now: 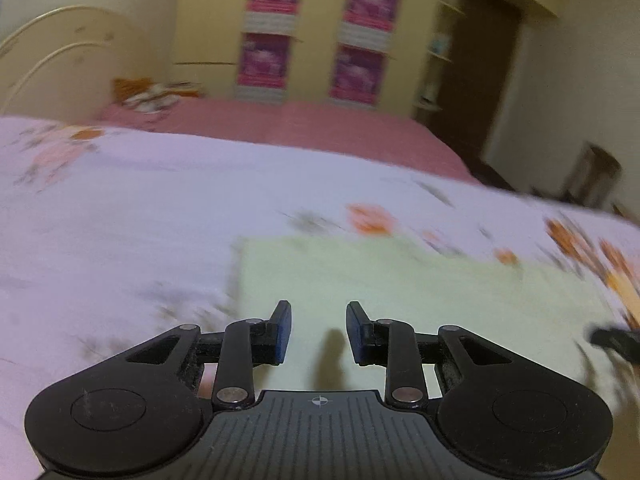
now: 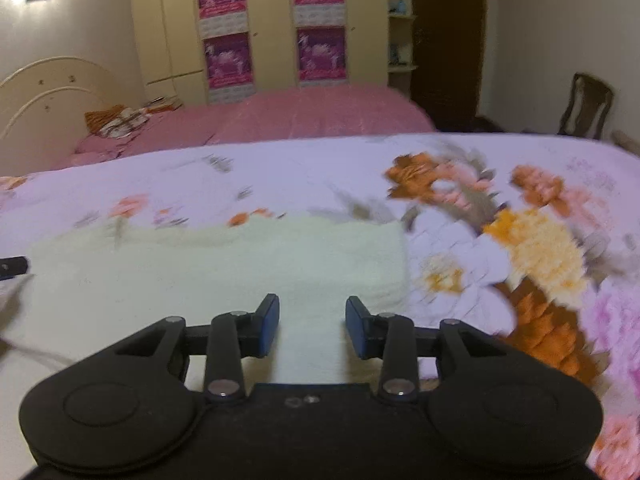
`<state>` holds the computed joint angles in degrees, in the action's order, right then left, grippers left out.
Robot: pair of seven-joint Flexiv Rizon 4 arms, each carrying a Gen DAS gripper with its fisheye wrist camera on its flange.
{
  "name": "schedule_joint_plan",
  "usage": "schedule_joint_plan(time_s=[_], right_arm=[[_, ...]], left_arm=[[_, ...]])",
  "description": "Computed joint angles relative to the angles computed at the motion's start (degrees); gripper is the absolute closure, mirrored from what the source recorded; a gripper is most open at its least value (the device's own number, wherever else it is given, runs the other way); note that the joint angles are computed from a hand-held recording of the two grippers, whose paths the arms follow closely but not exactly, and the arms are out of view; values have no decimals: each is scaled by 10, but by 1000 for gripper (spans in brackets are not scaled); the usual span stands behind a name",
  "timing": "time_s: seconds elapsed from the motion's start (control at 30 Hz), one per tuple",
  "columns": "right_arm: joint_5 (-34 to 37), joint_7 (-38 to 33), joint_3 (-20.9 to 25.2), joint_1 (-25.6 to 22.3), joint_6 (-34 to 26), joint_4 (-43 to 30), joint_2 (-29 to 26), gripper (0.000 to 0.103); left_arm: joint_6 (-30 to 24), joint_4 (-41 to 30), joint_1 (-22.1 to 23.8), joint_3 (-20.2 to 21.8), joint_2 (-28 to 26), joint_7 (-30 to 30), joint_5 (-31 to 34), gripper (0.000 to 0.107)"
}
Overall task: Fold small clothes
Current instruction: 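Open both grippers and smooth the folded sweater flat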
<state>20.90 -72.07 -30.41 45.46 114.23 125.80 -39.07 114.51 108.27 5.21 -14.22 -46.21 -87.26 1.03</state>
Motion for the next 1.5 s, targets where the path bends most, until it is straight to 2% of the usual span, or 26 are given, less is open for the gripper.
schedule_joint_plan(time_s=[0.03, 0.07, 0.1, 0.13, 0.2, 0.23, 0.6, 0.7, 0.83, 0.97, 1.1, 1.17, 1.2, 1.23, 1.27, 1.33, 1.5], right_arm=[[0, -2, -2, 8, -1, 1, -1, 67], [-2, -3, -2, 13, -6, 0, -2, 67], [-6, -3, 2, 14, -9, 0, 0, 67], [-10, -2, 6, 15, -14, 0, 2, 67], [-13, -4, -14, 38, -31, 1, -5, 65], [-14, -1, -30, 53, -40, 5, -12, 65], [-17, 29, -87, 97, -48, 62, 2, 65], [-15, 36, -70, 97, -23, 82, 29, 65], [-2, 19, -54, 120, -1, 105, 58, 64], [6, 0, -20, 128, 3, 113, 75, 64], [7, -12, 4, 131, -4, 112, 74, 63], [1, -17, 5, 131, -18, 115, 73, 62], [1, -21, 2, 135, -11, 122, 69, 62], [6, -25, -6, 144, -5, 130, 66, 62], [12, -29, -11, 149, 2, 140, 65, 61], [22, -34, 2, 137, 22, 164, 74, 61], [61, -52, 16, 120, 44, 200, 93, 61]], left_arm=[[-18, 2, 3, -11, 3, 5, 8, 77], [-29, 4, 0, -14, 4, 8, 8, 68], [-35, 3, -12, -7, 5, 12, 2, 51], [-34, 1, -34, 13, 6, 17, -7, 41], [-33, 0, -91, 67, 8, 37, -45, 40], [-32, -1, -99, 78, 8, 39, -42, 40], [-33, 47, -129, 109, 44, 57, -92, 40], [-30, 72, -119, 97, 62, 51, -92, 40], [-11, 113, -106, 77, 87, 38, -74, 40], [-7, 135, -116, 75, 97, 40, -60, 39], [-17, 145, -154, 103, 98, 42, -81, 39], [-4, 158, -157, 111, 97, 41, -84, 39], [7, 167, -158, 116, 98, 39, -85, 34], [13, 180, -168, 130, 102, 39, -96, 23], [20, 191, -175, 141, 105, 38, -106, 20], [45, 219, -158, 139, 109, 19, -95, 17], [60, 264, -188, 159, 129, 18, -149, 15]])
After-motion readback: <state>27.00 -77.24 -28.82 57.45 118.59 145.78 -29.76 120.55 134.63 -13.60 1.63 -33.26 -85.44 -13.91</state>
